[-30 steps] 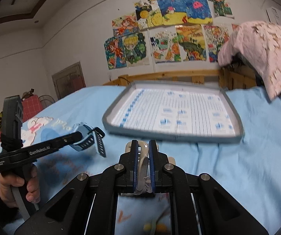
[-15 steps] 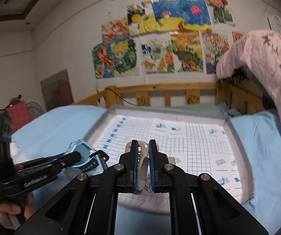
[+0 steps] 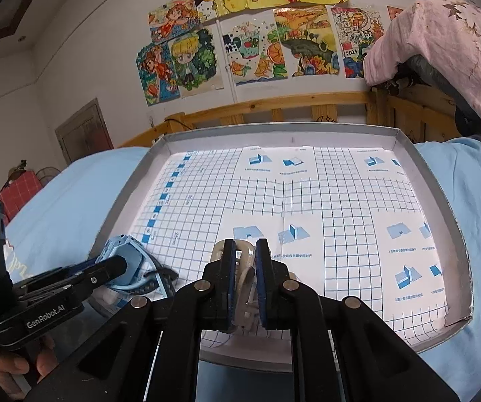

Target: Organize jewelry

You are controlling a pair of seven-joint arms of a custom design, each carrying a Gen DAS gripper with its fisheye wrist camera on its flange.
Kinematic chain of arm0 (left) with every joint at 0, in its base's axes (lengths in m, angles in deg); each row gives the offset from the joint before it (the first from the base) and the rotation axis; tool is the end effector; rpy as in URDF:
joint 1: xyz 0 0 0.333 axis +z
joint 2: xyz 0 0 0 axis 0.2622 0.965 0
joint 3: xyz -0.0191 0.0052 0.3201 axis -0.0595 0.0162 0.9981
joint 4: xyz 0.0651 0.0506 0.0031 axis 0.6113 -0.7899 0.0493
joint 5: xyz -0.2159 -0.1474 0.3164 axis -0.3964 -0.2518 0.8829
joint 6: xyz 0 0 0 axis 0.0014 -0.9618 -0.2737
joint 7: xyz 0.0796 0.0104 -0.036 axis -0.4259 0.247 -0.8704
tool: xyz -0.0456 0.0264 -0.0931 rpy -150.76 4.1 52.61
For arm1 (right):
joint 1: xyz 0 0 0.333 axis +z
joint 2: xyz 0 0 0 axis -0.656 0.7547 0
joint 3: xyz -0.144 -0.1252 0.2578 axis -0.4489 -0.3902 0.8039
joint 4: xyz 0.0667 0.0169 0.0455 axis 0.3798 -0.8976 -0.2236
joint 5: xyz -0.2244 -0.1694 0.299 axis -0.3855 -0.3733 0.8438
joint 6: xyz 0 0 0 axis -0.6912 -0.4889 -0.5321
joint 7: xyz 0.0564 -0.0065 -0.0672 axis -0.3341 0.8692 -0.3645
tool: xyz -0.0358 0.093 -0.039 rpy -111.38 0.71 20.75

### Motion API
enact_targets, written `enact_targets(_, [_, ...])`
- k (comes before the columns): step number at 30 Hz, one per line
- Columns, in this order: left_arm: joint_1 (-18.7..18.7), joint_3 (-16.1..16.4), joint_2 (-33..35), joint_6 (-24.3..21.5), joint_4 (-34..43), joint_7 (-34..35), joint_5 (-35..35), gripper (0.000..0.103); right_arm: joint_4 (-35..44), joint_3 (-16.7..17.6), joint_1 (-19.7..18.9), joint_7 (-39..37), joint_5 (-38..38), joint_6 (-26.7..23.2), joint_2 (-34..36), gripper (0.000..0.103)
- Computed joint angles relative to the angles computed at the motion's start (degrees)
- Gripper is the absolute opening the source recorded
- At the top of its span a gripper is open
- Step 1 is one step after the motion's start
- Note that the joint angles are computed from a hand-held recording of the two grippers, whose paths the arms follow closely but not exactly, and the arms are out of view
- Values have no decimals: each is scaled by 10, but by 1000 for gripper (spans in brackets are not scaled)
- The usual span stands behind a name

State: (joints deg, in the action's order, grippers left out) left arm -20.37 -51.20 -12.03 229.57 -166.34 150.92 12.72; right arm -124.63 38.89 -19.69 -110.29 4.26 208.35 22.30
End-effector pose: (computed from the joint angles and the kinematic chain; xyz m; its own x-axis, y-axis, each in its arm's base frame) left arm 0.4415 -0.2420 0.5044 -0.4013 -0.8865 0.2304 -0.6031 0.0664 -0.7949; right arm 0.4010 0.3480 0.5119 -0.1259 -0.9651 -0.2298 -0.4867 0.2619 -0.8334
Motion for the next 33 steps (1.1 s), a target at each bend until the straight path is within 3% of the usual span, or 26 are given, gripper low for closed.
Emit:
enact_targets(1, [8, -12, 1, 1, 3, 17, -19, 41, 2, 1, 2, -8, 7, -8, 1, 18])
enact_targets(3, [-27, 11, -8, 13, -1, 54, -54, 57, -1, 3, 2, -4, 3, -13, -6, 33])
enact_targets(4, [-30, 16, -12, 35, -13, 14, -13, 70, -3, 6, 2, 2, -1, -19, -10, 36])
enact_targets(6, [-51, 33, -23, 66, -26, 8, -6, 76, -16, 10, 4, 5, -2, -27, -30, 36])
enact_targets(8, [-17, 0, -33, 76, -36, -13, 6, 79, -22, 17, 3, 8, -1, -39, -44, 37])
enact_targets(9, [-8, -9, -39, 82, -41, -21, 12, 80, -26, 22, 3, 12, -3, -46, -53, 42])
enact_targets(11, [7, -22, -52, 87, -51, -35, 23, 92, -36, 38, 2, 24, -13, -69, -75, 53])
enact_targets(13, [55, -71, -73, 106, -70, -55, 27, 101, -44, 52, 3, 32, -21, -87, -96, 60])
enact_targets(15, [64, -81, -95, 131, -92, -68, 37, 103, -53, 62, 5, 37, -24, -100, -116, 68])
enact_targets(19, [89, -104, -141, 140, -125, -96, 51, 103, -67, 93, 11, 47, -25, -137, -156, 89])
enact_targets(33, [117, -131, -351, 104, -251, -184, 125, 103, -96, 187, 48, 20, 63, -239, -266, 92])
